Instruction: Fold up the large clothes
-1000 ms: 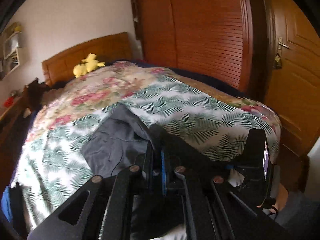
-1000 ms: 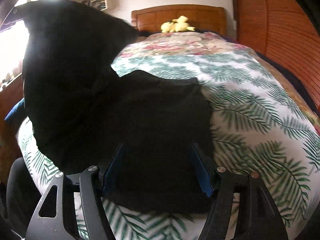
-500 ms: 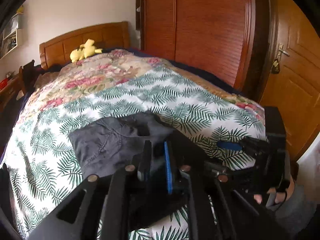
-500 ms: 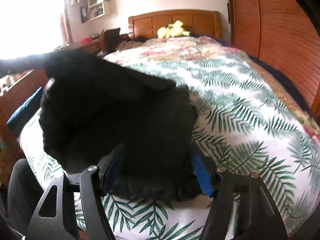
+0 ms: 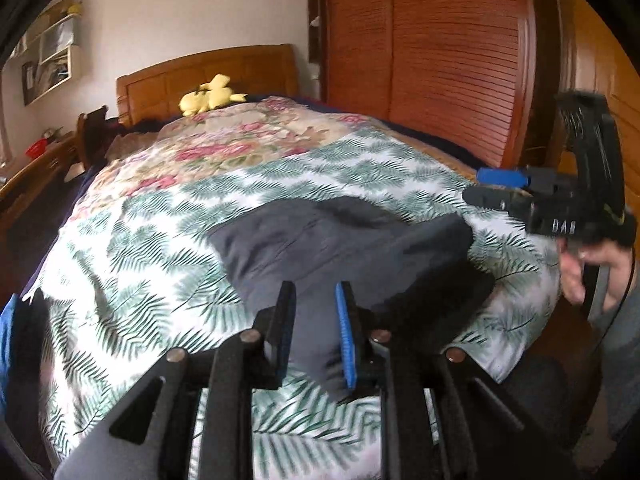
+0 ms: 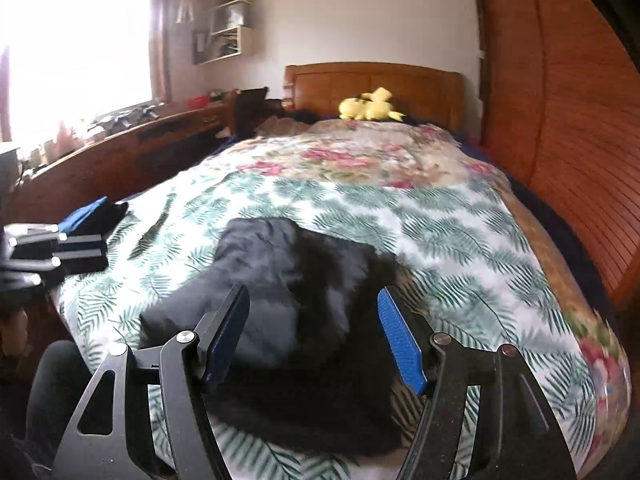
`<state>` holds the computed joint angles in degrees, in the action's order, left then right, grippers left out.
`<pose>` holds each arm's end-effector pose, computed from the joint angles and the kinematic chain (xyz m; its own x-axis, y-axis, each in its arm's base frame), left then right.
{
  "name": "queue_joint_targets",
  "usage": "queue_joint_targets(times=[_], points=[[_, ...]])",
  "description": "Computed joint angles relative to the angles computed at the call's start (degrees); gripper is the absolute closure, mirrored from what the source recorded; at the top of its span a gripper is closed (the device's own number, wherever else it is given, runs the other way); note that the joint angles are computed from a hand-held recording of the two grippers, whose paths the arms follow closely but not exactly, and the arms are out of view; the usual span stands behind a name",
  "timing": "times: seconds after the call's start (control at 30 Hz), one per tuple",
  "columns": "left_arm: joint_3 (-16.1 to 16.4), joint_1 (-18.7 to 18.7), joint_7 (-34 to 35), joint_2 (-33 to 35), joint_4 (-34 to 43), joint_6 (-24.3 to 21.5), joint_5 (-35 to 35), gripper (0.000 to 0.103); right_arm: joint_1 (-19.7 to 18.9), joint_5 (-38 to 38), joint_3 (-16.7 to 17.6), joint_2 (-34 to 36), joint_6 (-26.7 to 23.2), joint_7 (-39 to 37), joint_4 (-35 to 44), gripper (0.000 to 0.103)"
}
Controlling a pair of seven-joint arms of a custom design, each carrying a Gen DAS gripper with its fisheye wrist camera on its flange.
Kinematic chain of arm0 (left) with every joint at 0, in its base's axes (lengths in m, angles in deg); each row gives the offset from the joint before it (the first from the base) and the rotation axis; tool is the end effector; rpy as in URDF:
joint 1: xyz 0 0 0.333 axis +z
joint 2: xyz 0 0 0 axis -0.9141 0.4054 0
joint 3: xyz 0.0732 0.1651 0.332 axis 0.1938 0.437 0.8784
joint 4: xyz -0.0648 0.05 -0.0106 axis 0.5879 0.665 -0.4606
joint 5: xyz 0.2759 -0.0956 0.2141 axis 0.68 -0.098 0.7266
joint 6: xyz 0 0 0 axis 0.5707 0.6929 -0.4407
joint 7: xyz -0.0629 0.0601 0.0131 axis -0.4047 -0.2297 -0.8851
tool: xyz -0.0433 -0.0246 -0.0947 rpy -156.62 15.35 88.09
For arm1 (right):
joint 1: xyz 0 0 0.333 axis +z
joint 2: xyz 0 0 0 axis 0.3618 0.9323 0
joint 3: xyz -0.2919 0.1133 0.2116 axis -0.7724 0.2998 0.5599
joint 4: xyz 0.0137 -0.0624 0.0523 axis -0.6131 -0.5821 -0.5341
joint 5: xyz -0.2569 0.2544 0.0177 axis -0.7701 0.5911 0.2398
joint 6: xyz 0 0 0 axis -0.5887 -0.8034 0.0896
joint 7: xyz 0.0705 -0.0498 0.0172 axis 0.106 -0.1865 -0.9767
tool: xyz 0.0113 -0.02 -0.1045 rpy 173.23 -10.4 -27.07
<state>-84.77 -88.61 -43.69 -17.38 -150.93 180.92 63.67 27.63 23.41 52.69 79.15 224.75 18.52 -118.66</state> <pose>0.5152 -0.3577 0.5406 -0.0774 -0.9969 0.0122 -0.5985 0.0367 -0.8003 0.6844 0.1620 0.5241 0.6816 -0.7315 0.0164 -0.3805 -0.3736 -0.8460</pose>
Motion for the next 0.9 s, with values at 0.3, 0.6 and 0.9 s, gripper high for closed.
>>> queue_joint_targets(times=[0.3,0.6,0.9], points=[[0.6,2.7,-7.6,-2.2,-7.6,2.0,5.0,0.085,5.4,-17.3,-2.5,8.2,-4.8,17.2,8.4,0.035],[0.6,4.0,-13.4,-0.9,-11.0,6.0,8.5,0.085,4.9,-25.5,-2.8,11.6,-9.3,27.1,10.9,0.035],[0.7,4.0,-14.4,-0.8,-11.4,6.9,9.3,0.085,3.4,-28.5,-3.5,13.0,-11.9,32.9,11.4,0.035]])
